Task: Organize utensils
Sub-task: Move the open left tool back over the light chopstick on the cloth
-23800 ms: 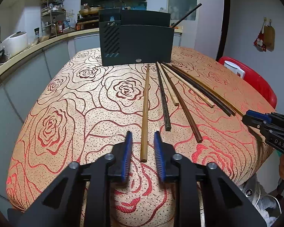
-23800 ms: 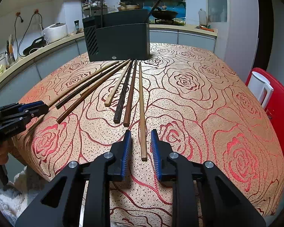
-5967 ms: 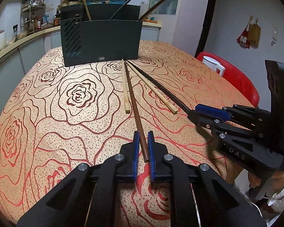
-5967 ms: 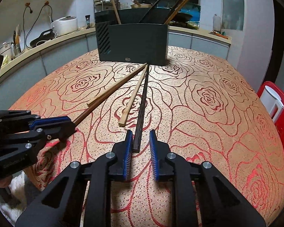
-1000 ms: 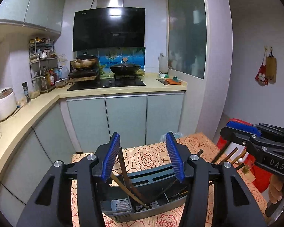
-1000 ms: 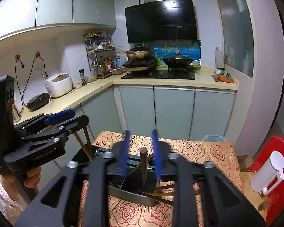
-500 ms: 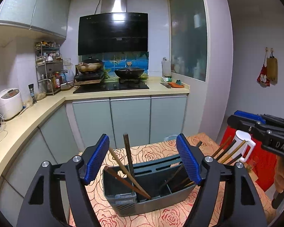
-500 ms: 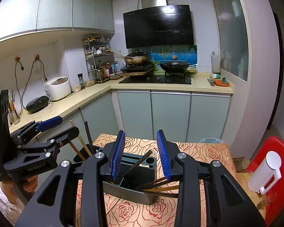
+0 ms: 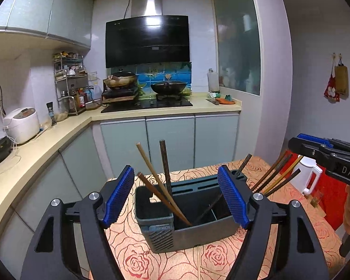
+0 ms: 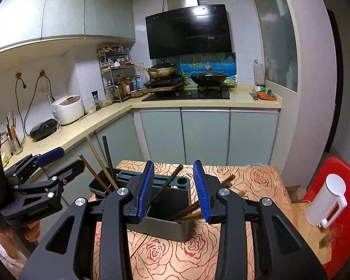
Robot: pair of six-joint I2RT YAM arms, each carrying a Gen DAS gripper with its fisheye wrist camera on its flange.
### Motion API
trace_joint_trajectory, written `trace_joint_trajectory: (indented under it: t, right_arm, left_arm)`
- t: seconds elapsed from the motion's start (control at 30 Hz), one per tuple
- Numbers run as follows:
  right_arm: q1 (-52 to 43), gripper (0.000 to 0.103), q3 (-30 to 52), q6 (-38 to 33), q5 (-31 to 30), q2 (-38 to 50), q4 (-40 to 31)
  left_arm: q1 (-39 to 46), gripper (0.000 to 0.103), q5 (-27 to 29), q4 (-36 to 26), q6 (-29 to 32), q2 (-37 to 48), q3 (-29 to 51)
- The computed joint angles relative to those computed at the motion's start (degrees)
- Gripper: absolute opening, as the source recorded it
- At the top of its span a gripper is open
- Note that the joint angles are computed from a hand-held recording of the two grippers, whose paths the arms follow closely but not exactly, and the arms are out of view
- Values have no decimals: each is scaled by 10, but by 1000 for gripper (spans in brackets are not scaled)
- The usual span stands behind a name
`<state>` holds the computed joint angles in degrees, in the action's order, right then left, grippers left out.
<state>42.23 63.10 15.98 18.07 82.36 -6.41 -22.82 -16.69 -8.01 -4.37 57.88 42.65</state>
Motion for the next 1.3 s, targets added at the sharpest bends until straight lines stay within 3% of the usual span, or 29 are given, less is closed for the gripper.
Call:
trace_joint_trajectory:
  t: [0.13, 0.77, 1.3]
  right_arm:
    - [20, 46, -41, 8, 38, -22, 27]
    - [123, 46, -224, 47, 165, -102, 91]
    - [182, 48, -355, 121, 159, -77, 147]
  left_arm:
    - [-16, 71, -24, -11, -10, -25, -20]
    - [-114, 76, -120, -112, -113, -175, -158]
    - [-98, 76, -85, -230, -207, -348, -312]
